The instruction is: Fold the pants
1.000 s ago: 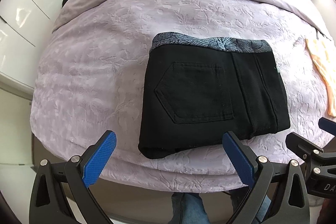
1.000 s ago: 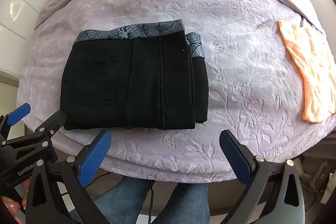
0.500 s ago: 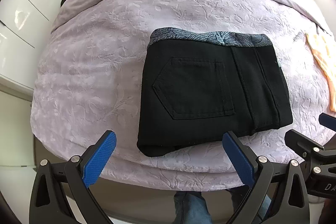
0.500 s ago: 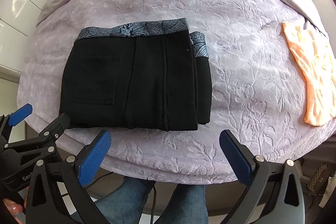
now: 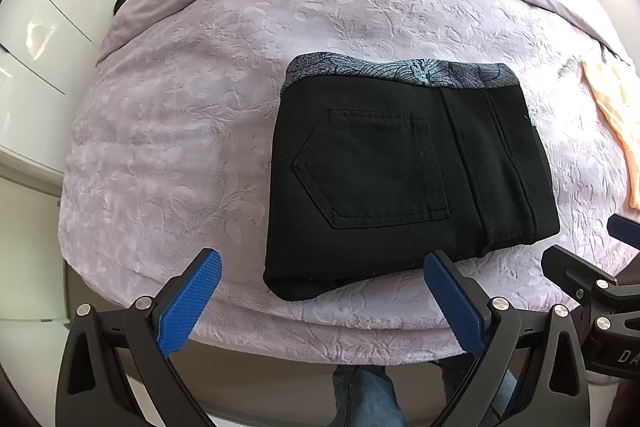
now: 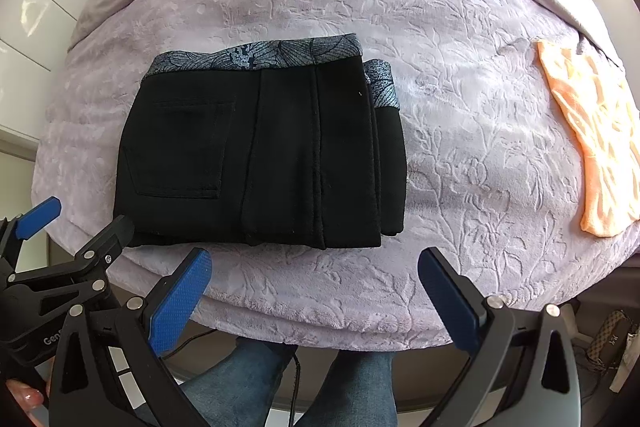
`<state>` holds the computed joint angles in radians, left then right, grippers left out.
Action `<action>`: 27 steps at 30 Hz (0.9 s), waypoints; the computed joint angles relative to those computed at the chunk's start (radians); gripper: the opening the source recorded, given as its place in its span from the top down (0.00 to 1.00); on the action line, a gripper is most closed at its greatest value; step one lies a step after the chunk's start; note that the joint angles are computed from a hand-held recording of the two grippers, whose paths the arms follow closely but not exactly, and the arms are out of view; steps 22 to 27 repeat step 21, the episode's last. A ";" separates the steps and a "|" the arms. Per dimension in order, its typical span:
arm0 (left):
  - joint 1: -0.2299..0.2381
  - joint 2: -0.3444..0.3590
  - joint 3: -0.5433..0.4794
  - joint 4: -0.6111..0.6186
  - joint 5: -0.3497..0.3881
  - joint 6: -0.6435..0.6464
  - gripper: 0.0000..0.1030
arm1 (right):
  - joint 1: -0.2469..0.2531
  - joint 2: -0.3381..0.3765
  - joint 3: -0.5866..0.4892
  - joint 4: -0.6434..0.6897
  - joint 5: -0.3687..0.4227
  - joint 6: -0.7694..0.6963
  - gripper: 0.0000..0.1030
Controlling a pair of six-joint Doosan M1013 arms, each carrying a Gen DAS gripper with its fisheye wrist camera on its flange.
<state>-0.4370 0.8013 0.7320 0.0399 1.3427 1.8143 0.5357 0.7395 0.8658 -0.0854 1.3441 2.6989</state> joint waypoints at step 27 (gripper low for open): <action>0.003 -0.005 0.011 -0.007 -0.028 -0.004 0.02 | 0.000 0.017 -0.027 0.000 0.018 -0.022 0.00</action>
